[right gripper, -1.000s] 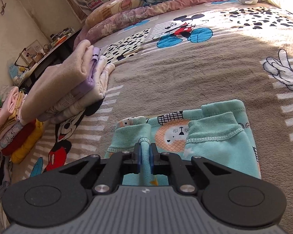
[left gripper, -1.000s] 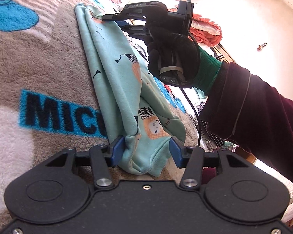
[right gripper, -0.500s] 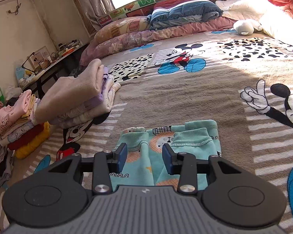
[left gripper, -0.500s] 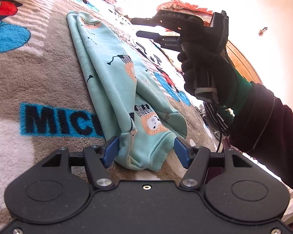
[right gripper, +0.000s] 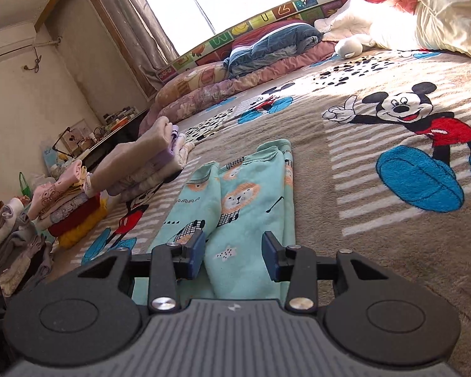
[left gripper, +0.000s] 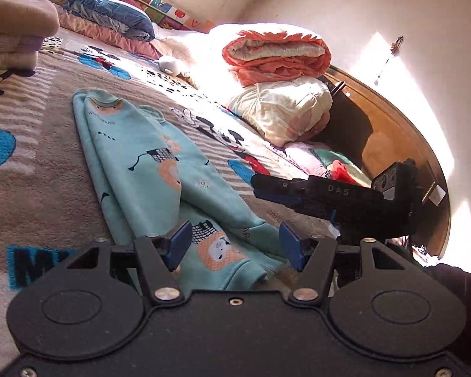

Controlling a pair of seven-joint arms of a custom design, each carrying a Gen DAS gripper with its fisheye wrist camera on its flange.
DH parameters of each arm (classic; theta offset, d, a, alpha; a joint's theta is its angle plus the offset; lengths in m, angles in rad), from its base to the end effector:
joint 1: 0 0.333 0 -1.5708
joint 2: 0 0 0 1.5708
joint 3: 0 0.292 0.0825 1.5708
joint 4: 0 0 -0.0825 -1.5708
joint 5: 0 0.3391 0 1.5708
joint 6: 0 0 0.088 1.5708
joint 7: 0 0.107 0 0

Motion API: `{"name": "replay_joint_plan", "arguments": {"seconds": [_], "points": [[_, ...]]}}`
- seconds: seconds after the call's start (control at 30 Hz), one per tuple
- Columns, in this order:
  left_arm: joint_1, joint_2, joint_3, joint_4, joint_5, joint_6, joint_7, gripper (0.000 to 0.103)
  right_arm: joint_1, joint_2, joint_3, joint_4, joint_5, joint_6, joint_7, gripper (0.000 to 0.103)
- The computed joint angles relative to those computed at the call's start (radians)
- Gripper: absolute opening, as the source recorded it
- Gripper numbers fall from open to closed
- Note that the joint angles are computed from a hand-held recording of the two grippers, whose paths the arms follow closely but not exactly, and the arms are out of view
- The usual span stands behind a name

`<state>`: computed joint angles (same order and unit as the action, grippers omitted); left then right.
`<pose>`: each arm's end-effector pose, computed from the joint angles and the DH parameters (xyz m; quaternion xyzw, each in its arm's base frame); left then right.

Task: Fold clothes

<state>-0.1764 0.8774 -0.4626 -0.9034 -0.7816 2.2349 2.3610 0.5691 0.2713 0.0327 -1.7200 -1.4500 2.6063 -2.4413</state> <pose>0.6728 -0.3283 0.4581 0.3087 -0.7833 0.5232 0.1321 0.5061 0.3706 0.4758 -0.4040 0.7366 -0.2531 0.4798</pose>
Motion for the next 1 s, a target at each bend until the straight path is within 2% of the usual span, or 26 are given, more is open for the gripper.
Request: {"name": "replay_joint_plan", "arguments": {"seconds": [0.03, 0.1, 0.17, 0.23, 0.3, 0.37, 0.47, 0.5, 0.6, 0.67, 0.73, 0.8, 0.93, 1.0], "points": [[-0.025, 0.017, 0.027, 0.028, 0.035, -0.005, -0.046, 0.06, 0.01, -0.007, -0.002, -0.018, -0.037, -0.005, 0.04, 0.038], [-0.025, 0.019, 0.026, 0.01, 0.036, 0.015, -0.068, 0.06, 0.017, -0.015, 0.005, -0.048, -0.081, -0.011, 0.091, 0.037], [-0.006, -0.012, 0.012, -0.051, 0.018, 0.047, -0.053, 0.06, -0.014, 0.014, 0.029, -0.05, 0.06, 0.016, -0.026, 0.037], [0.021, -0.061, -0.005, -0.133, -0.018, 0.087, -0.015, 0.06, 0.008, 0.017, 0.012, -0.06, 0.042, 0.01, -0.007, 0.034], [0.058, -0.135, -0.028, -0.25, -0.082, 0.15, 0.054, 0.06, 0.02, -0.001, 0.005, -0.071, 0.0, 0.009, 0.038, 0.037], [0.092, -0.216, -0.047, -0.368, -0.152, 0.211, 0.162, 0.06, 0.032, -0.043, 0.007, -0.11, -0.096, 0.0, 0.112, 0.037], [0.106, -0.348, -0.04, -0.542, -0.218, 0.315, 0.362, 0.061, 0.029, -0.115, 0.04, -0.186, -0.191, -0.035, 0.162, 0.037], [0.098, -0.383, -0.027, -0.589, -0.216, 0.341, 0.417, 0.061, 0.026, -0.138, 0.056, -0.215, -0.196, -0.053, 0.149, 0.041], [0.062, -0.463, 0.011, -0.704, -0.205, 0.427, 0.555, 0.061, 0.02, -0.198, 0.103, -0.289, -0.173, -0.104, 0.068, 0.049], [0.024, -0.487, 0.039, -0.761, -0.173, 0.517, 0.612, 0.061, 0.02, -0.215, 0.131, -0.317, -0.126, -0.13, -0.019, 0.051], [0.006, -0.489, 0.037, -0.795, -0.164, 0.606, 0.683, 0.061, 0.025, -0.225, 0.153, -0.333, -0.067, -0.157, -0.112, 0.052], [-0.006, -0.481, 0.025, -0.815, -0.153, 0.694, 0.746, 0.061, 0.034, -0.194, 0.169, -0.297, 0.06, -0.209, -0.292, 0.052], [-0.002, -0.44, -0.032, -0.832, -0.099, 0.843, 0.872, 0.059, 0.066, -0.109, 0.166, -0.199, 0.164, -0.285, -0.54, 0.051], [0.037, -0.411, -0.095, -0.831, -0.081, 0.895, 0.936, 0.059, 0.088, -0.067, 0.155, -0.153, 0.191, -0.316, -0.641, 0.051]]}}
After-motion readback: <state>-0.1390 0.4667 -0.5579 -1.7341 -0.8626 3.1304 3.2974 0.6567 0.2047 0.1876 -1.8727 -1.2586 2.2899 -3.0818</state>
